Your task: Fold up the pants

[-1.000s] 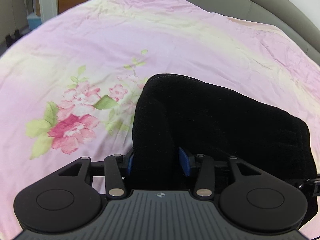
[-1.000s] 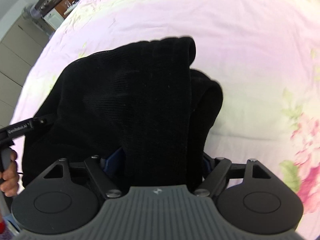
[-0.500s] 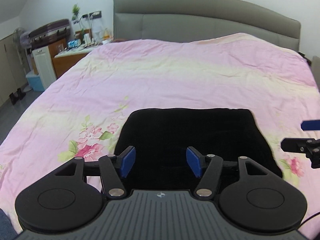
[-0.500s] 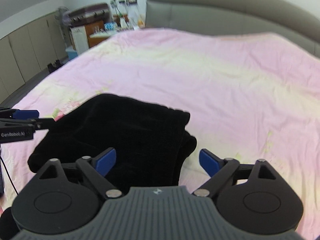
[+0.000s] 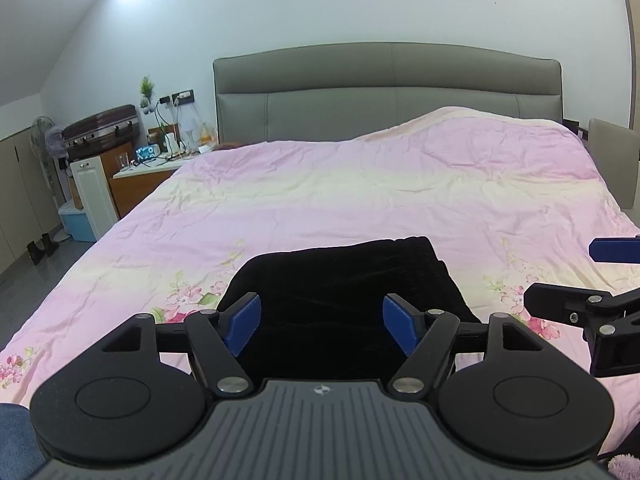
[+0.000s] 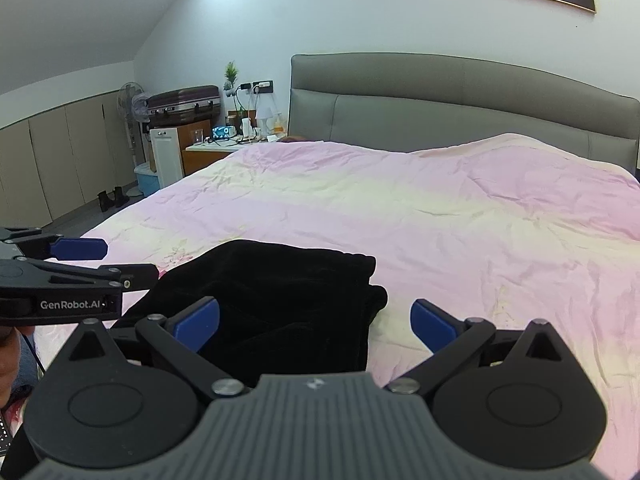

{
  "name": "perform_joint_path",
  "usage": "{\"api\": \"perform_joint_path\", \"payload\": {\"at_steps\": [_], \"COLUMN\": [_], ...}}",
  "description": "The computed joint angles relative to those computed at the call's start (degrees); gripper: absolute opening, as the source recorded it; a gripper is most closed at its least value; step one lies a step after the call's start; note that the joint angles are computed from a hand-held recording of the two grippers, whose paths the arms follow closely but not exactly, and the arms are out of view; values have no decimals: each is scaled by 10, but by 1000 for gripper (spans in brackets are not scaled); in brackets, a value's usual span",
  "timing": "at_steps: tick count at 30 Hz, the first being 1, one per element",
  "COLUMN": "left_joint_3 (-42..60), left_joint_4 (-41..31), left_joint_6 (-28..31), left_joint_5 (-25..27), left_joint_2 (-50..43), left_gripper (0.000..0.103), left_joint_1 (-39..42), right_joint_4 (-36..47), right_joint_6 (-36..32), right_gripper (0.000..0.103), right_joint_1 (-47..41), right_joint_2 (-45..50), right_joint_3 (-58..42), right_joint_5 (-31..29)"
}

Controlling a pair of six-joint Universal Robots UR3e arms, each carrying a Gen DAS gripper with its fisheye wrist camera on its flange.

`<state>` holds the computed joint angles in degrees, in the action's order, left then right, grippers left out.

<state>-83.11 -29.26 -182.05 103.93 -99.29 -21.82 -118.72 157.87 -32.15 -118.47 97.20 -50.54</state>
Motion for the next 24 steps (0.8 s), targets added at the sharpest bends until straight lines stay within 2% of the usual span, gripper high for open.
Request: {"api": "perform_joint_path", "payload": {"at_steps": [5,7,9,17,22,24], "left_joint_3": [-41,-58,-69,-84,-81,-76], "left_joint_4": [43,69,85,72,29,6], "left_joint_6": [10,10,4,-15,-37,-45], "left_joint_5": [38,62,80,80,57,43], "left_joint_2": [6,3,-1,-5,-6,-7], "left_gripper": [86,86,87,90,90,90], "left_joint_1": [-30,-43,-48,-31,-9,0], "right_joint_4": [59,56,17,-218,-294,-301], "right_joint_6": [-37,-39,-27,44,55,62], "right_gripper": [98,98,98,98,98,98], "right_joint_1": [-81,-97,-92,53,134,156], "right_joint_2": [-119,-147,-159,-65,11,41], "right_joint_3": [66,92,122,197,186,173], "right_joint_5": [51,58,51,-72,-145,-171]}}
